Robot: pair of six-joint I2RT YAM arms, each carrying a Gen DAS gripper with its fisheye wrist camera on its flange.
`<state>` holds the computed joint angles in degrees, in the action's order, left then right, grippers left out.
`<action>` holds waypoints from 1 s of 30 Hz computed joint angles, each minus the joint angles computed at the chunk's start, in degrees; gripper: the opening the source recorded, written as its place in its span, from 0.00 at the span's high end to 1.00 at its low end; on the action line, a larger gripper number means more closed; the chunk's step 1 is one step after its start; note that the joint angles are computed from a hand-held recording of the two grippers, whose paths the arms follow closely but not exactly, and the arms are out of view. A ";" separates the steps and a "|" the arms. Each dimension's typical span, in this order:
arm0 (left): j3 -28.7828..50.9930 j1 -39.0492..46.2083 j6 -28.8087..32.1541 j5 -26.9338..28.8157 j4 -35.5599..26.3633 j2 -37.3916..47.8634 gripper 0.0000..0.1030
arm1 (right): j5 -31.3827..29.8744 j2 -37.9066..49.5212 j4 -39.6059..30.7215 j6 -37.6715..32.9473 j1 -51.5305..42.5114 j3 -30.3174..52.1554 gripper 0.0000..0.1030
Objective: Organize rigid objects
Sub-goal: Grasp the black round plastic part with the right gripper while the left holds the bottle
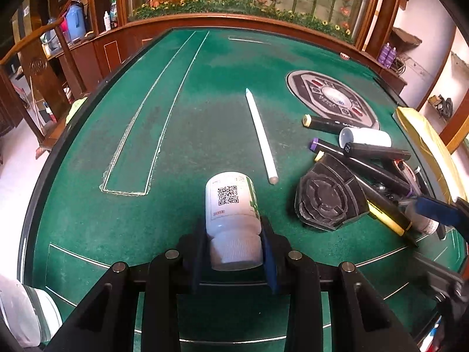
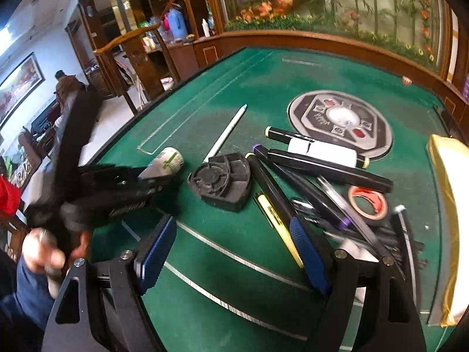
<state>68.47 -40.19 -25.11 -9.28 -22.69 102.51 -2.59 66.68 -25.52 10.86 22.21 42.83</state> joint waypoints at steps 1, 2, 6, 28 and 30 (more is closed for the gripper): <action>-0.54 0.60 -0.17 1.13 0.66 -0.36 0.65 | -0.94 2.00 0.62 0.07 -0.30 0.89 0.23; -0.98 0.96 -0.22 1.88 1.22 -0.60 0.65 | -1.62 3.75 0.97 0.10 -0.49 1.79 0.23; -2.12 1.95 -0.53 3.77 2.60 -1.36 0.65 | -0.95 9.49 3.03 0.00 0.02 4.12 0.23; -4.06 7.19 -0.91 9.67 8.95 -1.05 0.66 | 2.64 21.00 7.35 -4.05 3.91 9.35 0.32; -5.15 7.73 -1.81 9.98 10.75 -1.84 0.66 | 0.09 19.23 10.95 -4.11 2.72 6.86 0.32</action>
